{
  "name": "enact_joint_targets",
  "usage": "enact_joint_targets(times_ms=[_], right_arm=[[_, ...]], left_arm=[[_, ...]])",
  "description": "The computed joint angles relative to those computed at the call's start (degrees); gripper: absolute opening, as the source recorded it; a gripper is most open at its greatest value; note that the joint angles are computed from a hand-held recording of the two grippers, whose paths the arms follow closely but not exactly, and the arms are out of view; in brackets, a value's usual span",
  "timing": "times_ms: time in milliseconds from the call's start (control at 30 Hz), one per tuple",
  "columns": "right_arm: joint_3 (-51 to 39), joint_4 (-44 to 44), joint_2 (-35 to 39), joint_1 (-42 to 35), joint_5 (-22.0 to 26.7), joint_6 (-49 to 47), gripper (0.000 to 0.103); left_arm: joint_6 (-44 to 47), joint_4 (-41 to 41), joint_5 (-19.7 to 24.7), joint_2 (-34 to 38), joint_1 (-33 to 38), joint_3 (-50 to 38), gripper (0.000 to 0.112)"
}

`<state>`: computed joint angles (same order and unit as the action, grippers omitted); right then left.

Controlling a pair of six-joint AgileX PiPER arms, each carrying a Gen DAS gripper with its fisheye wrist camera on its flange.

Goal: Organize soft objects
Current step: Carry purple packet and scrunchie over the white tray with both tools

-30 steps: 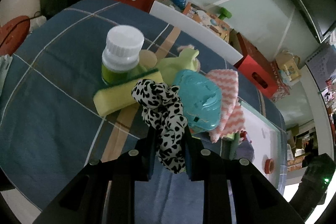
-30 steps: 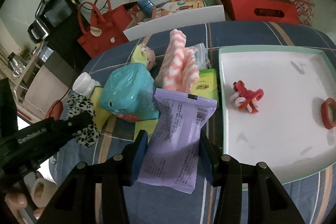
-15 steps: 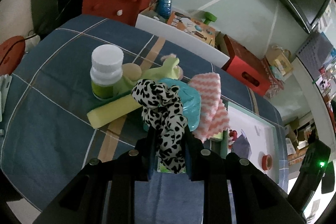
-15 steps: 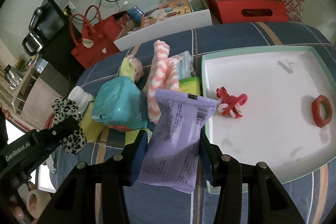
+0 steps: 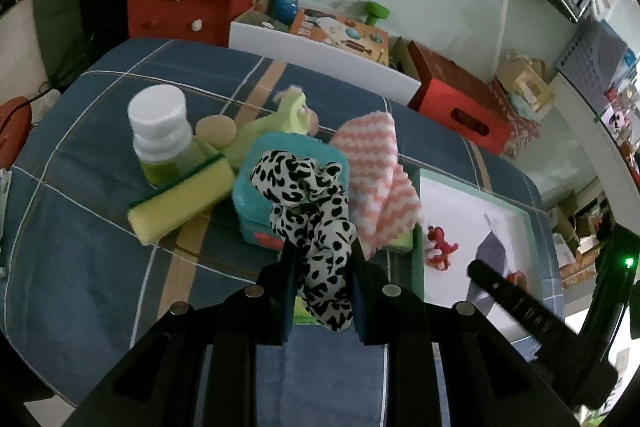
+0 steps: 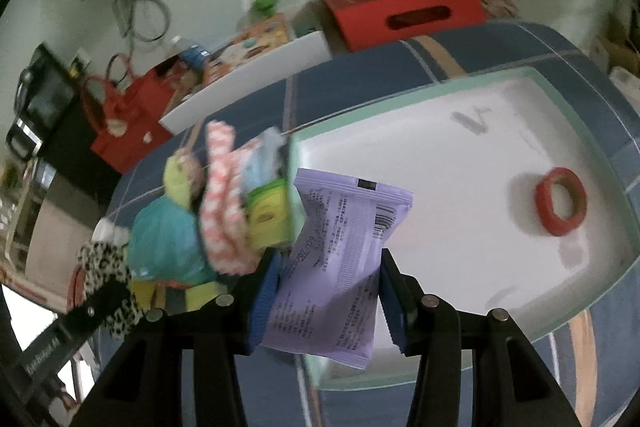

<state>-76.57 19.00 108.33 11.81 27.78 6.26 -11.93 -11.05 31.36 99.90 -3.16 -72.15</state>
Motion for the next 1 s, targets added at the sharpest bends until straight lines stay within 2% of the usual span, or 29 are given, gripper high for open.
enact_joint_targets(times_ms=[400,700,867,1000], right_arm=[[-2.22,0.19,1.44,-8.83,0.91,4.17,0.051],[-3.93,0.75,3.16,-14.26,0.74,5.87,0.051],[-3.80,-1.13,3.71,-15.15,-1.10,8.13,0.052],[-5.29,-3.94,5.26,-15.19,-0.79,10.62,0.052]], left_arm=[[-3.61,5.57,4.05,5.45,-6.29,-7.74,0.024],[-2.69,8.00,10.87,13.15,-11.47,-20.55,0.024],[-2.81,9.87,12.48,17.14,-14.40,-27.42,0.024],[-3.51,11.38,13.26,20.93,-15.99,-32.25,0.024]])
